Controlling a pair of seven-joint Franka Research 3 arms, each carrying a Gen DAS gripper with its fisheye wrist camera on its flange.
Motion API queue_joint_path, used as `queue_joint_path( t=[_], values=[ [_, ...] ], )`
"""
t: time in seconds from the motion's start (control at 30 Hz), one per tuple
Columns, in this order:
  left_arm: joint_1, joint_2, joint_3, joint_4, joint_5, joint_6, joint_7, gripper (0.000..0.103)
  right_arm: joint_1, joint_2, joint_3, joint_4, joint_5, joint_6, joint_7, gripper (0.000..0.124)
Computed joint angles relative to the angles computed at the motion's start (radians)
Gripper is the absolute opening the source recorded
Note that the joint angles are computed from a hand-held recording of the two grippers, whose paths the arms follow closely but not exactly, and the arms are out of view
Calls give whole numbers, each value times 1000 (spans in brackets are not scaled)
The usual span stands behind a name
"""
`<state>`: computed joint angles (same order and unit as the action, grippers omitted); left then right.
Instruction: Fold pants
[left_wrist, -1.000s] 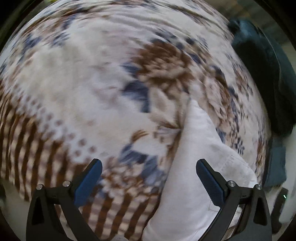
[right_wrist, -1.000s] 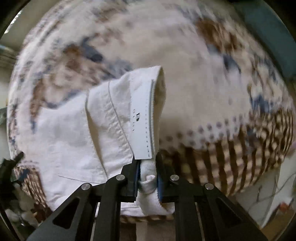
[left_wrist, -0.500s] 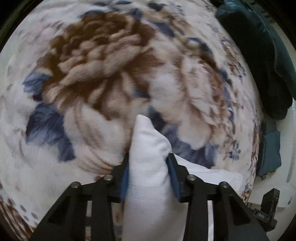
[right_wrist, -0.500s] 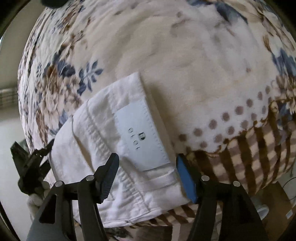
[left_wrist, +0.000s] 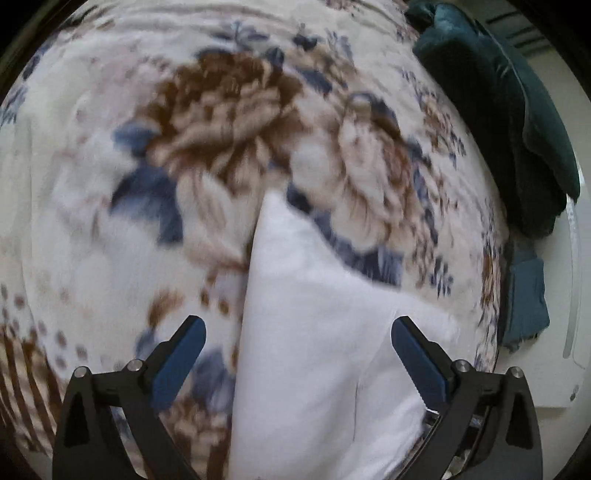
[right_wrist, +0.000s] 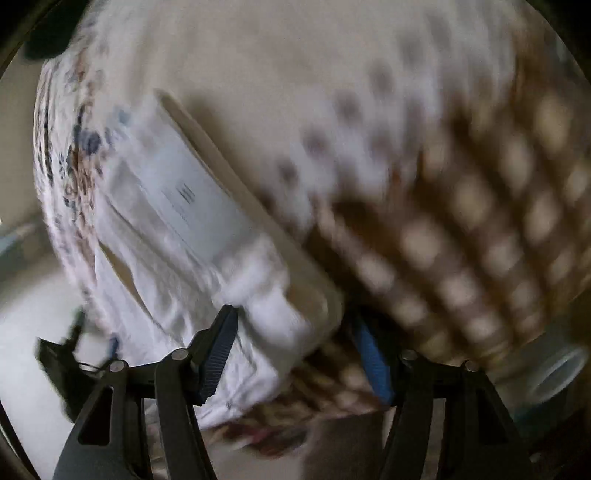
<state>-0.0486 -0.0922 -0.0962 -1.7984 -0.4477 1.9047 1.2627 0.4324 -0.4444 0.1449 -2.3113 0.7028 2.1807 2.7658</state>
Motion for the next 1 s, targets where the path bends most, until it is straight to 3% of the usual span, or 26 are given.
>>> queue_joint_path(
  t=[0.07, 0.17, 0.23, 0.27, 0.3, 0.37, 0.47, 0.57, 0.63, 0.7, 0.8, 0.87, 0.97, 1.0],
  values=[
    [-1, -15, 0, -17, 5, -19, 6, 103, 55, -35, -16, -43, -25, 74, 59, 26],
    [-5, -45, 3, -57, 17, -37, 11, 103, -18, -65, 45, 23, -124, -27, 93, 22],
    [-10, -55, 3, -81, 18, -44, 16, 103, -5, -78, 35, 27, -133, -43, 53, 22],
    [-14, -54, 4, -89, 14, -52, 27, 103, 5, -78, 23, 22, -127, -59, 16, 24],
    [-17, -55, 4, -96, 12, -60, 38, 103, 12, -80, 15, -1, -97, -53, 0, 35],
    [-22, -58, 5, -98, 6, -71, 56, 103, 28, -102, 6, -75, 10, 26, -8, 54],
    [-28, -70, 8, -115, -20, -73, 76, 103, 51, -155, 33, -160, 94, 209, -36, 71],
    [-35, -74, 12, -137, -66, -84, 93, 103, 158, -127, 23, -196, 257, 412, -167, 74],
    [-37, -79, 12, -155, -85, -78, 100, 103, 211, -53, -1, -169, 315, 423, -257, 74],
    [-38, -83, 14, -173, -102, -71, 101, 103, 232, 21, 6, -141, 367, 487, -336, 82],
    [-34, -93, 23, -192, -123, -71, 115, 103, 240, 89, 29, -89, 406, 591, -390, 82],
    [-32, -93, 28, -197, -139, -68, 124, 103, 227, 99, 44, -60, 344, 590, -366, 82],
    [-31, -100, 30, -209, -144, -70, 146, 103, 265, 88, 36, -71, 411, 629, -424, 81],
    [-31, -100, 29, -211, -140, -71, 152, 103, 257, 80, 36, -83, 382, 591, -405, 81]
  ],
)
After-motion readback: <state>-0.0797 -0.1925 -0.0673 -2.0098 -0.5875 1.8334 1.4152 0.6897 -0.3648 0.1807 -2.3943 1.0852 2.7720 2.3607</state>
